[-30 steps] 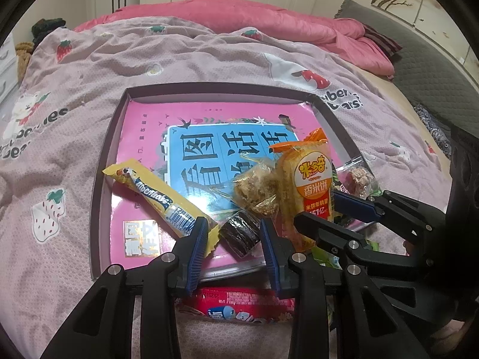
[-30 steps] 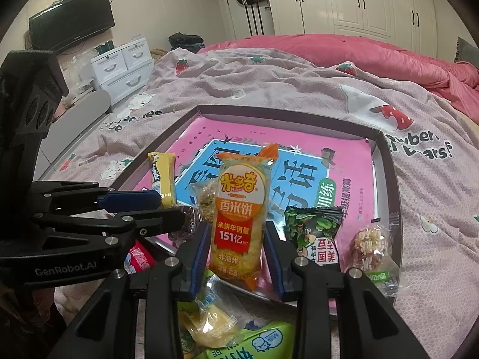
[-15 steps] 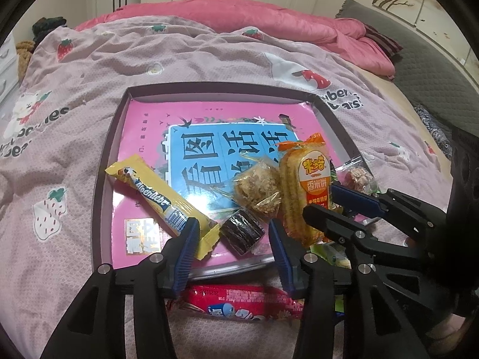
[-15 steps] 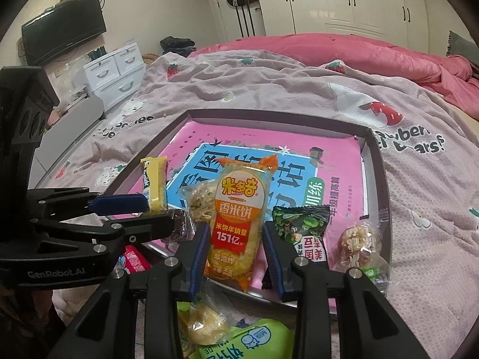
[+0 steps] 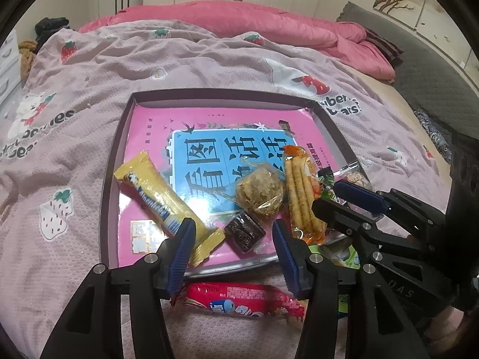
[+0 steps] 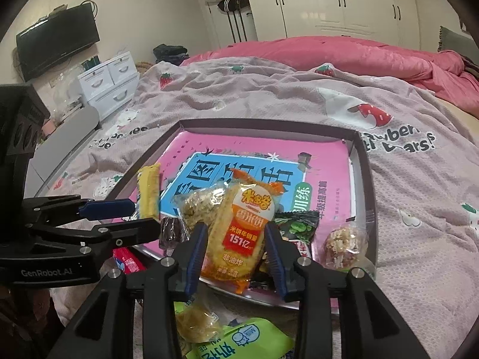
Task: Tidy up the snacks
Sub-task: 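Open both tools in the tray, releasing chocolate square and rice-cracker bag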
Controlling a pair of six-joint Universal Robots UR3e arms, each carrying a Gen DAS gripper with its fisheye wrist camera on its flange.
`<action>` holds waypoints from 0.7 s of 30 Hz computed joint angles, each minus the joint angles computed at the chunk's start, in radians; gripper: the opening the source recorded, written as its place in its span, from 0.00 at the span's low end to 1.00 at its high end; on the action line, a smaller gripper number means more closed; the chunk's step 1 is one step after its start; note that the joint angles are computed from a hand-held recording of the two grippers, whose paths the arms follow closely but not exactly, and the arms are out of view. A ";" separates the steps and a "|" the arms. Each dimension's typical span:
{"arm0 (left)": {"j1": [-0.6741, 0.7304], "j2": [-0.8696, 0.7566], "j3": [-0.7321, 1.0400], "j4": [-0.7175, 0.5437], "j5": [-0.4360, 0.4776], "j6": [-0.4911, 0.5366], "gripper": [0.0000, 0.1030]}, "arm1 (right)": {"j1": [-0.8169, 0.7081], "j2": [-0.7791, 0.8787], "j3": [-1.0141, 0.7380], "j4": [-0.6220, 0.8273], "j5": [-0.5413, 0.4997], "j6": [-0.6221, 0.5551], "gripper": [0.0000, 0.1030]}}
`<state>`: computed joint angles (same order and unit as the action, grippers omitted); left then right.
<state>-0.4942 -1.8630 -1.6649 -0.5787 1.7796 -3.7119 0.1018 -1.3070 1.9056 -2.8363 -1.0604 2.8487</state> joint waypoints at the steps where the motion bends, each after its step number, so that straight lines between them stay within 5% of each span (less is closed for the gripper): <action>1: -0.001 0.002 0.001 0.000 0.003 0.000 0.54 | -0.003 -0.004 0.003 -0.002 0.002 0.004 0.40; 21: -0.028 0.075 -0.013 -0.014 0.032 -0.022 0.64 | -0.109 -0.148 0.081 0.005 0.090 0.027 0.54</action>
